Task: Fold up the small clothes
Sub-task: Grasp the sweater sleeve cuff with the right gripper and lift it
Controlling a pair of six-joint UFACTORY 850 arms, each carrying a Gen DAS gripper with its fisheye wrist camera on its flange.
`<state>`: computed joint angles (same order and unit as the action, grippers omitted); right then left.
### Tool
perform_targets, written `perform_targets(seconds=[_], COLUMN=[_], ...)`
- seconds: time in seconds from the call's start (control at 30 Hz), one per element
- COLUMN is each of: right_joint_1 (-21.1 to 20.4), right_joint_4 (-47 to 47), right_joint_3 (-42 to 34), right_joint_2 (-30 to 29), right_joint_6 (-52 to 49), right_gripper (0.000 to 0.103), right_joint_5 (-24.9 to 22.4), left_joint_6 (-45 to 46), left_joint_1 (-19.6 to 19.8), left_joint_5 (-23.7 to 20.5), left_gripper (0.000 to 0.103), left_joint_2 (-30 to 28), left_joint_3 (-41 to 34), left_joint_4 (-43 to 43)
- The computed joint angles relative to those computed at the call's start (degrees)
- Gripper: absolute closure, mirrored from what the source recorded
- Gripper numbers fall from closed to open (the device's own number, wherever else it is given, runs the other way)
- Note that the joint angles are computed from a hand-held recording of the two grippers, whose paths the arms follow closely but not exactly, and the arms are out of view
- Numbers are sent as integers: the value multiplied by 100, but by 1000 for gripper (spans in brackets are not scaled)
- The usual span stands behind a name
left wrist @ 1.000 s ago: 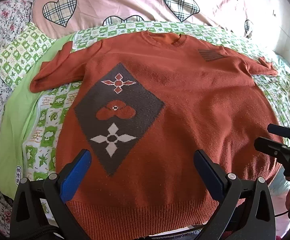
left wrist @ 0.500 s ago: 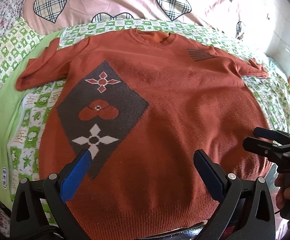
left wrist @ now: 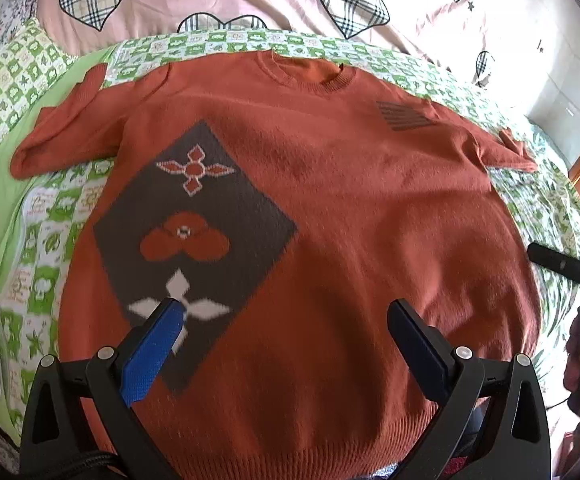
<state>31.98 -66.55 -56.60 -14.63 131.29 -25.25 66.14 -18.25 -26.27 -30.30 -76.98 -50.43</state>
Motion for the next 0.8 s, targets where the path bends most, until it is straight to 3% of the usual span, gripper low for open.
perform_targets(seconds=[0.27,0.4,0.53,0.6,0.67,0.8], right_joint_1=[-635,-1269,-2089,-2611,-3207,-3999], right_joint_4=[-363,-519,-741,-1126,-1607,-2155], right_joint_3=[1120,1612,1878,1967,2004,1878], right_joint_2=[1140,1714,2012,2057,2001,1606], right_joint_6=[646,708,770,941,1217,1771], right_gripper=[1,1,1,5,15,28], right_joint_5=[-816,-1201,-1234,-916,-300,421], left_joint_6=[-431,-498,-726,-895,-1114,-1501], left_joint_1=[-123,-215,-334,-391,-451,-537], left_joint_5=[-38,-76,-114,-117,-124,-127], left_gripper=[1,1,1,1,1,1], left_joint_2=[-388,-534,-705,-781,-871,-1057], left_joint_3=[-642,-890,-1140,-1227,-1314,-1482], left_joint_4=[232,209,402,572,807,1239])
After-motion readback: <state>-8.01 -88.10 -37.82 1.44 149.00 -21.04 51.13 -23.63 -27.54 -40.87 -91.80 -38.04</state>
